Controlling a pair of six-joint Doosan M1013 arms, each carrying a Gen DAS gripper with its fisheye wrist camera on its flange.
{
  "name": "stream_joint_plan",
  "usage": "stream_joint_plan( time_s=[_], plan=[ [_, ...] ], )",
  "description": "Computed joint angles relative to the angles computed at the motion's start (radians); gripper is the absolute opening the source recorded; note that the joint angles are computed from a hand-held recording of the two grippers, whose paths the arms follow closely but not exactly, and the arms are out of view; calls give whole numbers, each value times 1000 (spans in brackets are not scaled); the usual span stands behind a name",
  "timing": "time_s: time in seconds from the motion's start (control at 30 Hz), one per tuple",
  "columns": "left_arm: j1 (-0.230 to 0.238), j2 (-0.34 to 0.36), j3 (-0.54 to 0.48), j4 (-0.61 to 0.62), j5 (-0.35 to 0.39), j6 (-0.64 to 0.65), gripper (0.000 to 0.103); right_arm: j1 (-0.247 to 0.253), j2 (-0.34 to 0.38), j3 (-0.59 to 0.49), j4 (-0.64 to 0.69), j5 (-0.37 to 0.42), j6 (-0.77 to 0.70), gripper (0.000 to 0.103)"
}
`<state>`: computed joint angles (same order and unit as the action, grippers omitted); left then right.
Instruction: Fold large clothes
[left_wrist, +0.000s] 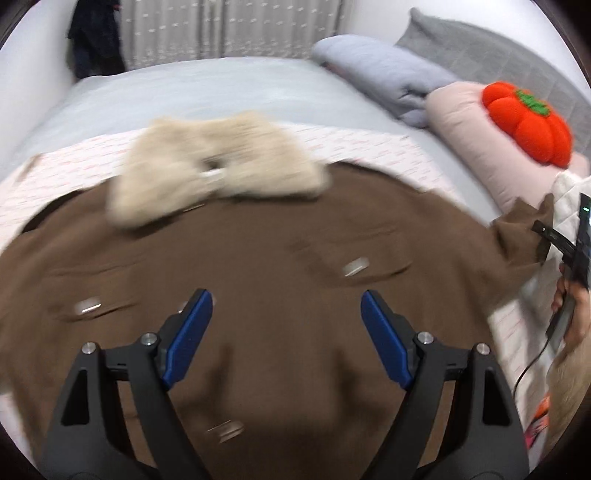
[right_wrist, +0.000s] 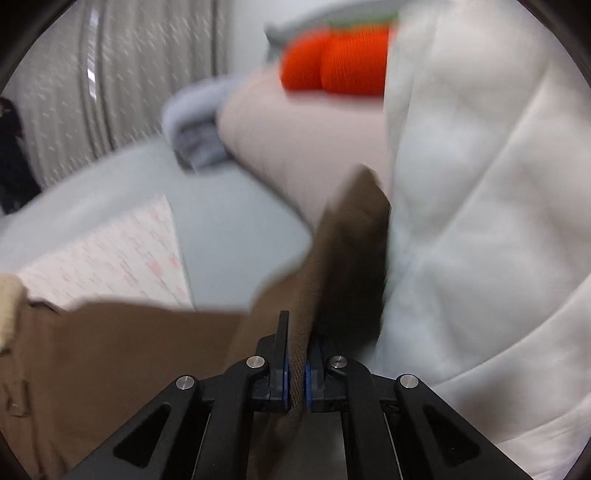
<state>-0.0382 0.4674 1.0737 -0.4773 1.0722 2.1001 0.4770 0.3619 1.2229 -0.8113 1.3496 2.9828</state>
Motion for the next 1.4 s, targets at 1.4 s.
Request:
stream_joint_plan(
  time_s=[1.4],
  plan=[
    [191, 96, -67, -191, 157, -46, 82, 128, 377, -673, 616, -479, -915, 10]
  ],
)
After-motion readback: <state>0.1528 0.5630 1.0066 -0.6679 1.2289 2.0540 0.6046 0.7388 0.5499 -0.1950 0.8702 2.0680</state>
